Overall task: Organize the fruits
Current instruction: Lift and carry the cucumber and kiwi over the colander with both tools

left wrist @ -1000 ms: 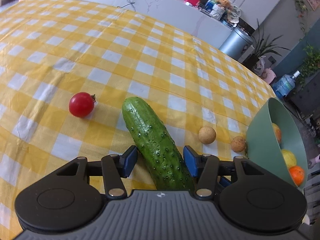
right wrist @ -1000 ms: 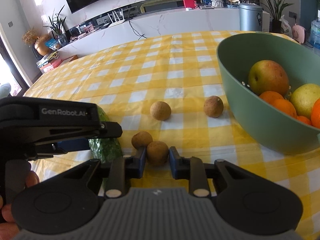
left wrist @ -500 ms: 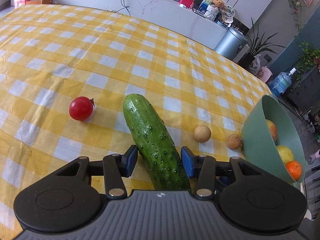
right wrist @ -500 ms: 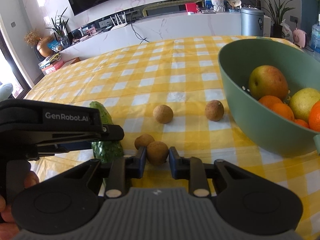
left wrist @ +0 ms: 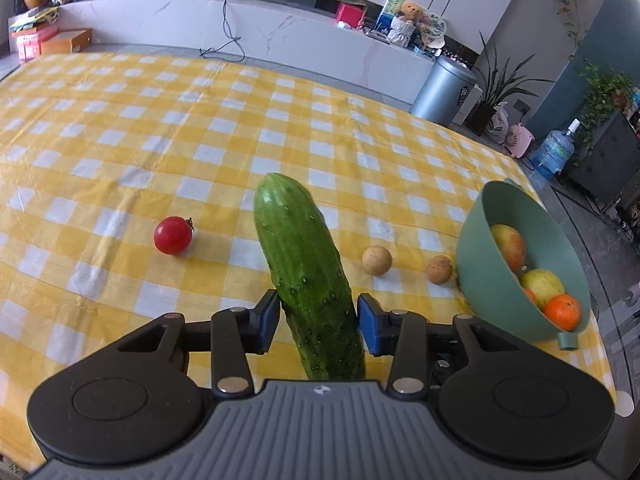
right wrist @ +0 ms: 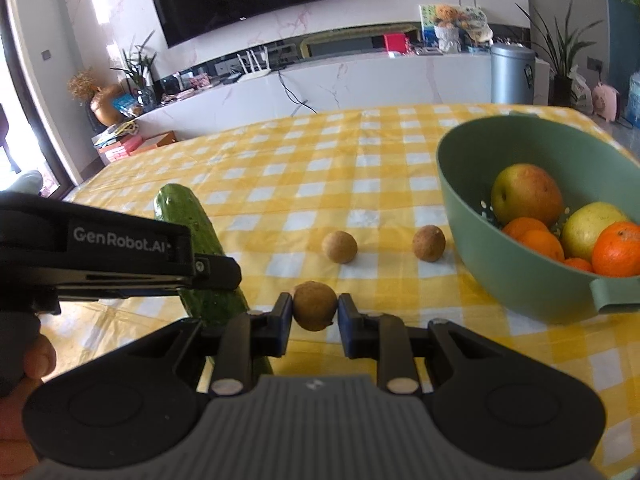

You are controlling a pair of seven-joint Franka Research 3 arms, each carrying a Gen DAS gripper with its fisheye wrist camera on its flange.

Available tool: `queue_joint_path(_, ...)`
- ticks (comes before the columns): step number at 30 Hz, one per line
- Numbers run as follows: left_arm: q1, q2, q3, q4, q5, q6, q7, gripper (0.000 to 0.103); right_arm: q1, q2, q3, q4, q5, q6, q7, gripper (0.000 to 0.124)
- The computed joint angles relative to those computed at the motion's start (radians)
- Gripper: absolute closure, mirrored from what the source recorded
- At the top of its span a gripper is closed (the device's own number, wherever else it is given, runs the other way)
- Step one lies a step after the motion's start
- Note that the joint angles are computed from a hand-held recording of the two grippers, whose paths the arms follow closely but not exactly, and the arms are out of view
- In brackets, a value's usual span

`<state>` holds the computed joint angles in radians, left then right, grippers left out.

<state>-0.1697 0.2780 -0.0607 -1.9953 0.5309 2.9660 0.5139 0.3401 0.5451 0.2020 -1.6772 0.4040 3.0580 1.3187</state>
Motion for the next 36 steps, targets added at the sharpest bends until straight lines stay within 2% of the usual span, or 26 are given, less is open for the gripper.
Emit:
queue_joint_path(2, 0.014, -0.013, -0.017, -0.013, -0.020, 0.013, 0.025, 0.059, -0.011, -0.018, 0.011, -0.024, 0.005, 0.006, -0.014, 0.103)
queue_joint_path(5, -0.023, -0.028, 0.011, -0.010, 0.041, -0.019, -0.005, 0.060, -0.034, -0.046, 0.036, -0.063, 0.023, 0.025, -0.039, 0.103)
queue_joint_path(9, -0.017, -0.049, -0.002, -0.028, 0.061, -0.006, -0.012, 0.060, -0.054, -0.070, 0.059, -0.092, 0.050, 0.031, -0.066, 0.103)
queue_joint_path(17, -0.038, -0.088, 0.005, -0.023, 0.178, -0.011, -0.097, 0.061, -0.136, -0.120, 0.145, -0.166, 0.126, 0.122, -0.127, 0.103)
queue_joint_path(21, -0.044, -0.089, -0.001, 0.006, 0.240, 0.001, -0.130, 0.061, -0.203, -0.146, 0.211, -0.203, 0.138, 0.189, -0.148, 0.103)
queue_joint_path(23, -0.046, -0.083, -0.009, 0.029, 0.254, 0.010, -0.128, 0.061, -0.221, -0.159, 0.221, -0.219, 0.122, 0.217, -0.140, 0.103)
queue_joint_path(25, -0.045, -0.070, -0.020, 0.058, 0.247, 0.023, -0.103, 0.061, -0.219, -0.173, 0.205, -0.230, 0.097, 0.237, -0.121, 0.103)
queue_joint_path(28, -0.050, -0.038, -0.029, 0.112, 0.223, 0.035, -0.060, 0.061, -0.187, -0.193, 0.144, -0.236, 0.059, 0.254, -0.088, 0.103)
queue_joint_path(32, -0.060, 0.031, -0.046, 0.212, 0.158, 0.023, 0.038, 0.061, -0.125, -0.204, 0.036, -0.232, 0.010, 0.287, -0.057, 0.103)
queue_joint_path(36, -0.068, 0.115, -0.073, 0.331, 0.066, -0.011, 0.168, 0.061, -0.047, -0.184, -0.093, -0.184, -0.020, 0.269, -0.029, 0.103)
